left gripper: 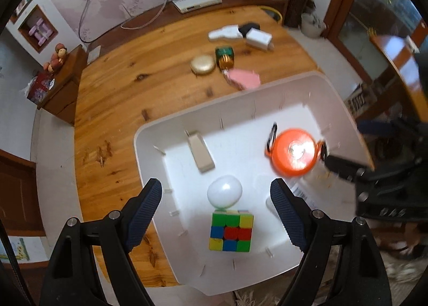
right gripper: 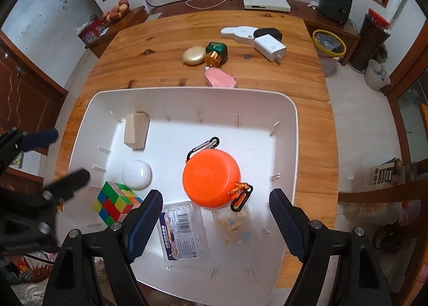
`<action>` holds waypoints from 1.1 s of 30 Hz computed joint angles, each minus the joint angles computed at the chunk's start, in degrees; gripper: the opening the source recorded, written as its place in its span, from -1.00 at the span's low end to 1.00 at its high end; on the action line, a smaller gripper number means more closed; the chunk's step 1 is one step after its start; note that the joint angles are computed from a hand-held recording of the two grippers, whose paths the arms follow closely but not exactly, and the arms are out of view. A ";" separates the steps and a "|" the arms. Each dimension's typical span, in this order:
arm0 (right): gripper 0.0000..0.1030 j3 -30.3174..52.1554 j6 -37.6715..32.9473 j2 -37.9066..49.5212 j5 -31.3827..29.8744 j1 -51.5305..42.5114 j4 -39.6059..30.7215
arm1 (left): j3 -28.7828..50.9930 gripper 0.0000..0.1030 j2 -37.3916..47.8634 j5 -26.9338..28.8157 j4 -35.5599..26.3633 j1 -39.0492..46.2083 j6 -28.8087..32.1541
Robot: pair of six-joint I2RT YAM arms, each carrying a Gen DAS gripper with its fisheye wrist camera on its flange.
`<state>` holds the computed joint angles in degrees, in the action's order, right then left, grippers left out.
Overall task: Organize rigid objects
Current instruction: 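Lift both open tools from the tray back toward the table items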
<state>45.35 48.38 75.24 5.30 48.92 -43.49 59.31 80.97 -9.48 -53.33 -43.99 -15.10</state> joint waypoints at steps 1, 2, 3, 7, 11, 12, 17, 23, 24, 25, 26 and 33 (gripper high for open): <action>0.60 0.49 0.00 0.19 0.50 0.18 -0.47 | 0.66 0.66 -0.15 0.14 -0.17 0.38 0.07; 0.60 1.39 0.09 0.75 1.46 0.55 -1.24 | 1.34 0.66 -0.24 0.30 -0.36 0.71 0.11; 0.60 2.04 0.29 1.16 2.41 0.92 -1.86 | 2.17 0.66 -0.26 0.46 -0.57 1.04 0.12; 0.60 3.54 0.54 1.36 4.85 1.85 -2.75 | 4.98 0.66 0.25 1.03 -0.97 2.14 0.80; 0.60 4.66 0.01 0.88 5.16 1.43 -3.15 | 8.52 0.66 1.97 0.52 -1.13 2.90 2.75; 0.60 5.19 -0.17 0.85 5.63 1.30 -3.50 | 9.37 0.66 2.45 0.19 -1.15 3.01 3.32; 0.60 7.64 -2.63 0.95 4.43 -2.28 -3.62 | 15.17 0.66 6.25 -1.54 -0.59 4.14 8.25; 0.60 13.30 -6.74 3.80 4.80 -8.48 -4.20 | 23.05 0.66 12.77 -0.05 0.20 7.37 13.56; 0.60 14.60 -7.18 4.42 5.15 -9.39 -4.59 | 24.69 0.66 14.39 0.93 0.35 8.22 14.60; 0.60 15.90 -7.76 5.06 5.35 -10.43 -4.75 | 25.75 0.66 15.55 1.49 0.42 8.80 15.25; 0.60 17.18 -8.34 5.77 5.51 -11.44 -4.87 | 27.67 0.66 17.75 2.42 0.44 9.82 16.63; 0.60 26.79 -12.88 15.04 5.09 -18.18 -5.03 | 35.93 0.67 32.71 4.35 1.88 14.16 26.17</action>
<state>72.14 35.50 90.28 10.39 30.74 -48.52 95.24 113.68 -5.13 -51.45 -29.83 11.08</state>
